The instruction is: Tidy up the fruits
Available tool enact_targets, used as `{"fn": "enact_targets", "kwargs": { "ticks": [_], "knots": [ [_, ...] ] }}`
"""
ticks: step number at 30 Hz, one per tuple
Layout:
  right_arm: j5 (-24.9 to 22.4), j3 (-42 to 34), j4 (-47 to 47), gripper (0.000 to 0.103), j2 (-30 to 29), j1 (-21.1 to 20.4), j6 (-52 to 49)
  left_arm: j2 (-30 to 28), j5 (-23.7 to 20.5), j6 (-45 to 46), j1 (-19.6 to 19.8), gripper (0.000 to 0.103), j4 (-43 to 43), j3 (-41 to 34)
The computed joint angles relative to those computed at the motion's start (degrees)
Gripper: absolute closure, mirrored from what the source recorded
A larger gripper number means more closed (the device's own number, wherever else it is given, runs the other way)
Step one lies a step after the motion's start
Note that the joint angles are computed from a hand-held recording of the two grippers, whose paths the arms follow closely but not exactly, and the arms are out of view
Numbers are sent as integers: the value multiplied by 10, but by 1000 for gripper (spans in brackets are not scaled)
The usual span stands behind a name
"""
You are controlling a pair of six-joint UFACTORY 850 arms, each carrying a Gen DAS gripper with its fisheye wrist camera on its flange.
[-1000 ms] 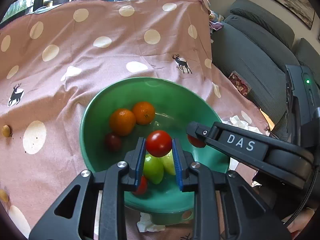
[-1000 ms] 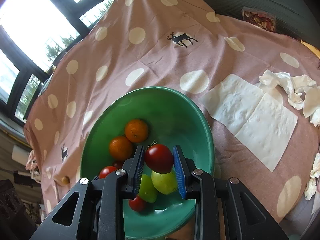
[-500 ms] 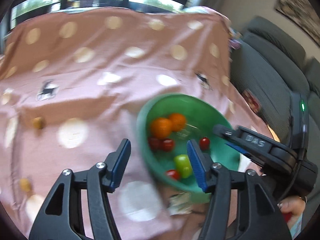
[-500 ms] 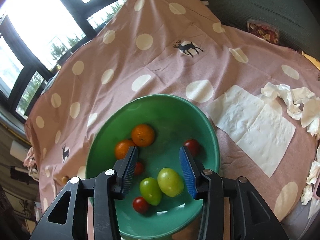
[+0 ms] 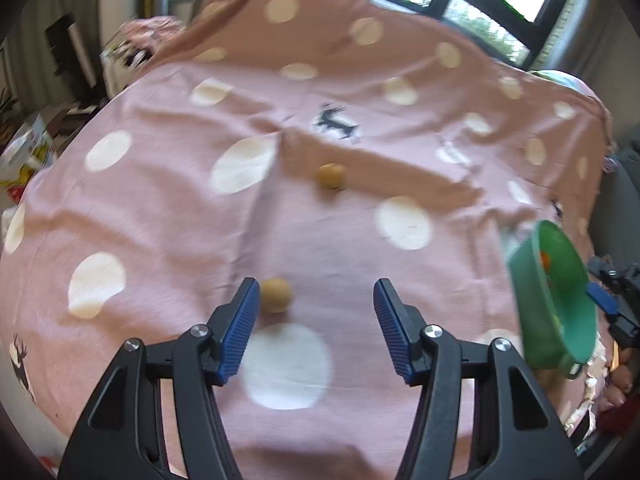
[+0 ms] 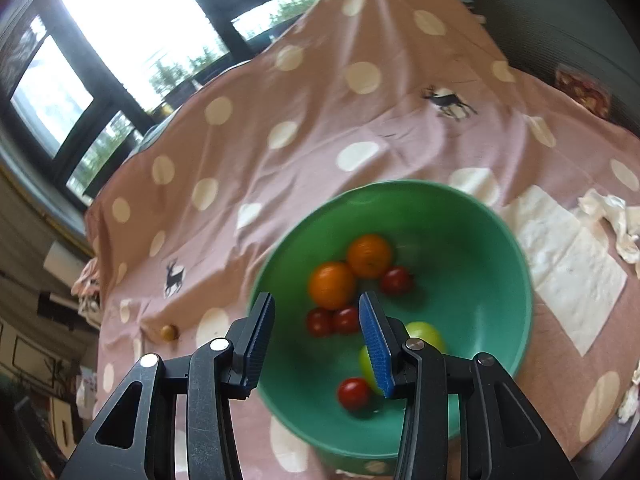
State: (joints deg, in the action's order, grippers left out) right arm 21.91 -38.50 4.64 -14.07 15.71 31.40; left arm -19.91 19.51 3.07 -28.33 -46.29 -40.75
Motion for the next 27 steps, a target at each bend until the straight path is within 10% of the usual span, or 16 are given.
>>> {"fn": "enact_targets", "kwargs": {
  "ticks": [5, 14, 27],
  "knots": [
    [-14, -19, 22, 58, -10, 26, -47, -23, -10, -134, 26, 63, 134, -3],
    [-30, -45, -25, 58, -33, 53, -39, -63, -18, -2, 26, 70, 3, -36],
    [-95, -168, -122, 58, -121, 115, -15, -67, -12, -253, 59, 76, 260, -24]
  ]
}}
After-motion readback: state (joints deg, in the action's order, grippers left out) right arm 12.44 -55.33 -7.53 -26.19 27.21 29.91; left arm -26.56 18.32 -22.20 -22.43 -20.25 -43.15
